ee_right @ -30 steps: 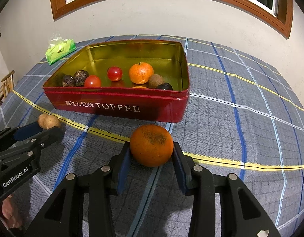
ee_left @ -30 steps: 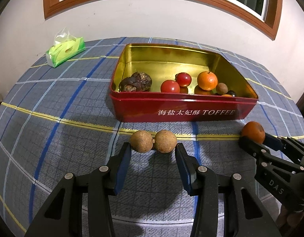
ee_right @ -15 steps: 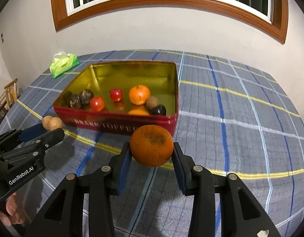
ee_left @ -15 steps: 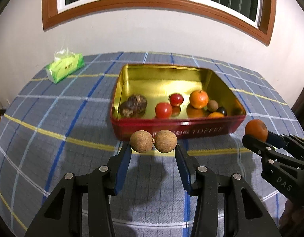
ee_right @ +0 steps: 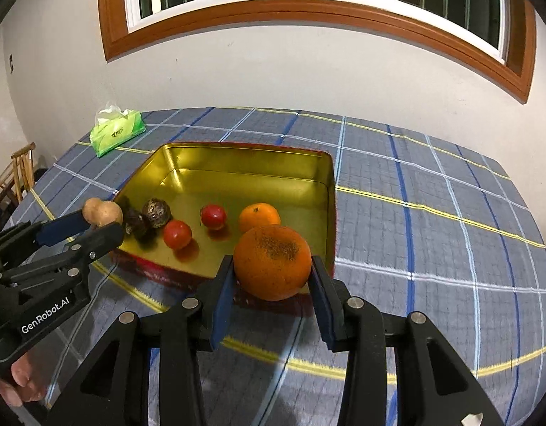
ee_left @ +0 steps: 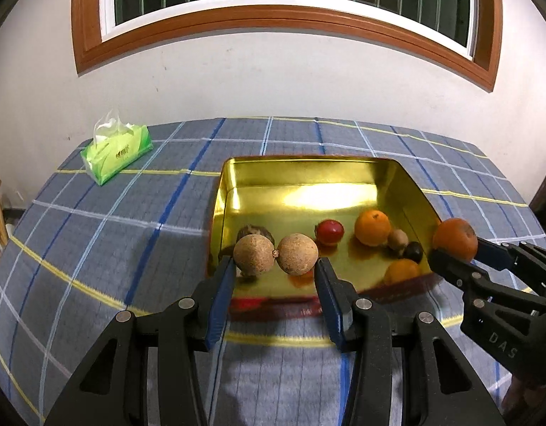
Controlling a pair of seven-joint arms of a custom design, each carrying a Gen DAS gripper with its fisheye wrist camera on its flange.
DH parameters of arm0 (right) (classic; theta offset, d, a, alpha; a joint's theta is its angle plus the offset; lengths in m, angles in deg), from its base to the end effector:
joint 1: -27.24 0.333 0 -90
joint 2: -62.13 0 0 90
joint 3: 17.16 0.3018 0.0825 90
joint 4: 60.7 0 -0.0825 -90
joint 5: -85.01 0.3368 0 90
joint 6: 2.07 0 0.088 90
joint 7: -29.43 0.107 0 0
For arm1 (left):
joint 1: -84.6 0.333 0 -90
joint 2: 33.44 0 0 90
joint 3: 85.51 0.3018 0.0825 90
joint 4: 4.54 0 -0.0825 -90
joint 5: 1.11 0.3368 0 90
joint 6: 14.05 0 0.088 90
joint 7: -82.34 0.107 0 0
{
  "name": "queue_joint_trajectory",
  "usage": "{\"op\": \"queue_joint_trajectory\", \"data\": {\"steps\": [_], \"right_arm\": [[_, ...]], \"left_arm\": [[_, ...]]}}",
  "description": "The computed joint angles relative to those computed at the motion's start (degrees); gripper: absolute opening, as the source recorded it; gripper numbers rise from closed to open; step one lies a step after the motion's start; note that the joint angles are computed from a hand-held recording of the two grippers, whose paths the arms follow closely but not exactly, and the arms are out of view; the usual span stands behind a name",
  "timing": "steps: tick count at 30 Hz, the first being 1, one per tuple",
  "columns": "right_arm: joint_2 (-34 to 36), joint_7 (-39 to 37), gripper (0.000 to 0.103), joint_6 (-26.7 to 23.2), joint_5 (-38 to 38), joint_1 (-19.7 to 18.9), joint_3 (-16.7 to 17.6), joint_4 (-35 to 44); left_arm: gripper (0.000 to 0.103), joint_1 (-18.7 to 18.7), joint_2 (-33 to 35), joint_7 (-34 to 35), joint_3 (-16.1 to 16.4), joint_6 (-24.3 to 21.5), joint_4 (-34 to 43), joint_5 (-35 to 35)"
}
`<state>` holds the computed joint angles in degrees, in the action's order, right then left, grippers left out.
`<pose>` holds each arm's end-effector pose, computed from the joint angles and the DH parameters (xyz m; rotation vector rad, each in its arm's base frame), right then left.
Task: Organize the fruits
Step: 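Carry the two brown fruits and large orange over the red tin with both tools, then open the left tool to drop the brown fruits while the right tool releases the orange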
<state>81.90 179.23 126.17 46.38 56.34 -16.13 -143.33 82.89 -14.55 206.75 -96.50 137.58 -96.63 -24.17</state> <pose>0.5755 0.3104 0.5456 -1.6228 2.0163 -0.8237 0.6445 -0.1156 0.5251 -1.3267 2.2453 -0.9519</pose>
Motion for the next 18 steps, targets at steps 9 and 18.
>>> {"op": "queue_joint_trajectory", "data": {"steps": [9,18], "right_arm": [[5.71,-5.12,0.038,-1.09,4.29,-1.23,-0.7,6.6],[9.82,-8.85,0.038,-2.1,7.75,-1.39,-1.82,11.19]], "left_arm": [[0.047,-2.1,6.58,-4.27,1.29,-2.61,7.95,6.11],[0.047,-2.49,10.89,-6.44,1.02,-4.88,13.22,8.32]]}}
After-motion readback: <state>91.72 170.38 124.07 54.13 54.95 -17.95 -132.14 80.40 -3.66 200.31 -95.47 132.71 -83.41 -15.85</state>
